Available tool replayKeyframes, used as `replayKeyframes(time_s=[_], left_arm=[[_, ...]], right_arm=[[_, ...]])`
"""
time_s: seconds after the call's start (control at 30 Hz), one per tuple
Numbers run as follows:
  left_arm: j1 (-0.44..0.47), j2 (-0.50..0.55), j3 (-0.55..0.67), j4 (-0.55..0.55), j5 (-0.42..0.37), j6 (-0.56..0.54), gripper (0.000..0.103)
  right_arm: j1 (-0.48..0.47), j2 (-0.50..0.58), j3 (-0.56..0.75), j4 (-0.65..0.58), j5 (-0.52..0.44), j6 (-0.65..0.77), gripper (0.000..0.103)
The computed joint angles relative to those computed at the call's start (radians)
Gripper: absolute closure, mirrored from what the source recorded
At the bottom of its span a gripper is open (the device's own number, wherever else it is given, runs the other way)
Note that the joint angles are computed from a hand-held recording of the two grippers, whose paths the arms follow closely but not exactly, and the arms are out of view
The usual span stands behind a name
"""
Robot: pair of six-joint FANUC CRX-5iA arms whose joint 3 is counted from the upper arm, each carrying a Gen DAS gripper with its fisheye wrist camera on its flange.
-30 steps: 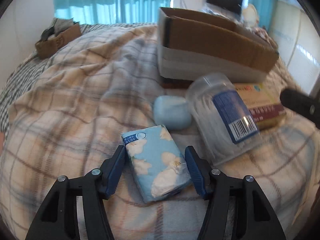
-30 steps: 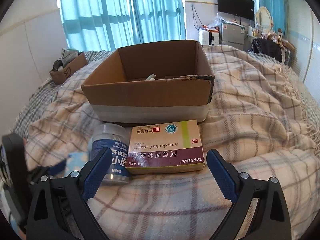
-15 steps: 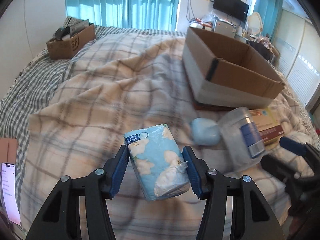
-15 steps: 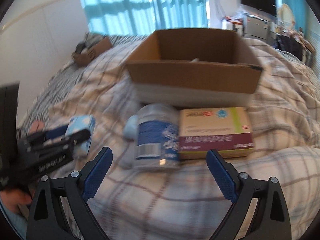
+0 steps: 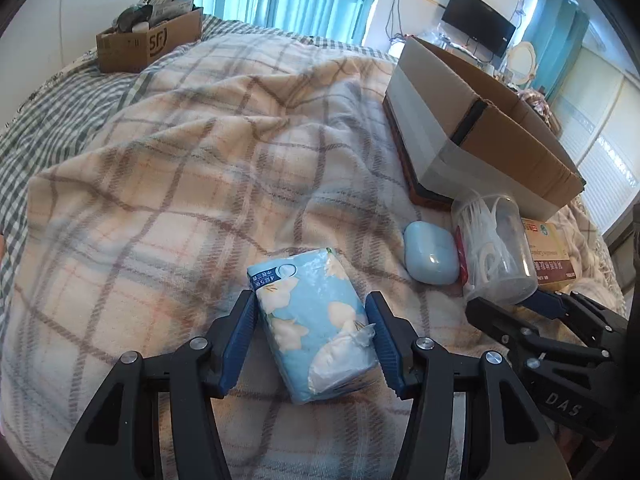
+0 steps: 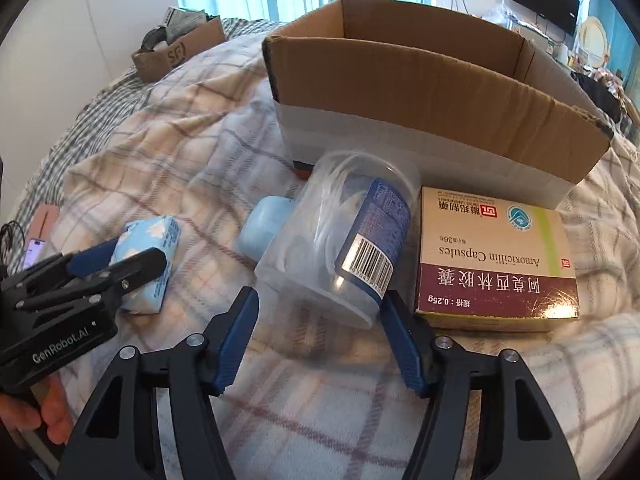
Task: Organize objects
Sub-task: 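Grasp the blue tissue pack with the left tool while the right tool grasps the floss container, then carry the tissue pack and floss container into the box and release both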
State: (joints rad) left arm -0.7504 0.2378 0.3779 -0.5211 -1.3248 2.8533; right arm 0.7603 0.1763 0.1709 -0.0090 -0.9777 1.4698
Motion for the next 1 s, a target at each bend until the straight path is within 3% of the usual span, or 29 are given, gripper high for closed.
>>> replayKeyframes(time_s=[0.1, 0.3, 0.4, 0.43, 0.5, 0.77, 1.0], left_arm=[[0.001, 0.0, 0.0, 0.0, 0.003, 0.003, 0.046], [-0.004, 0.018, 0.024, -0.009, -0.025, -0.015, 0.046], [-0.009, 0.026, 0.037, -0.018, -0.039, -0.02, 0.046], [-0.009, 0.025, 0.035, -0.017, -0.037, -0.02, 0.046], [-0.006, 0.013, 0.018, -0.015, -0.019, -0.009, 0.046], [-0.031, 0.024, 0.059, -0.047, -0.063, 0.0, 0.046], [-0.087, 0.033, 0.128, -0.06, -0.049, -0.007, 0.046]], right_arm=[[-0.006, -0.014, -0.005, -0.007, 0.013, -0.029, 0.04], [-0.007, -0.005, 0.013, -0.008, 0.027, -0.076, 0.029], [-0.012, 0.029, 0.039, -0.002, 0.024, -0.104, 0.03], [-0.013, 0.045, 0.052, 0.003, 0.013, -0.113, 0.038], [-0.017, 0.048, 0.049, 0.0, 0.012, -0.124, 0.038], [0.003, -0.085, -0.068, 0.013, 0.065, -0.063, 0.04], [0.005, -0.192, -0.118, 0.011, 0.103, -0.047, 0.042]])
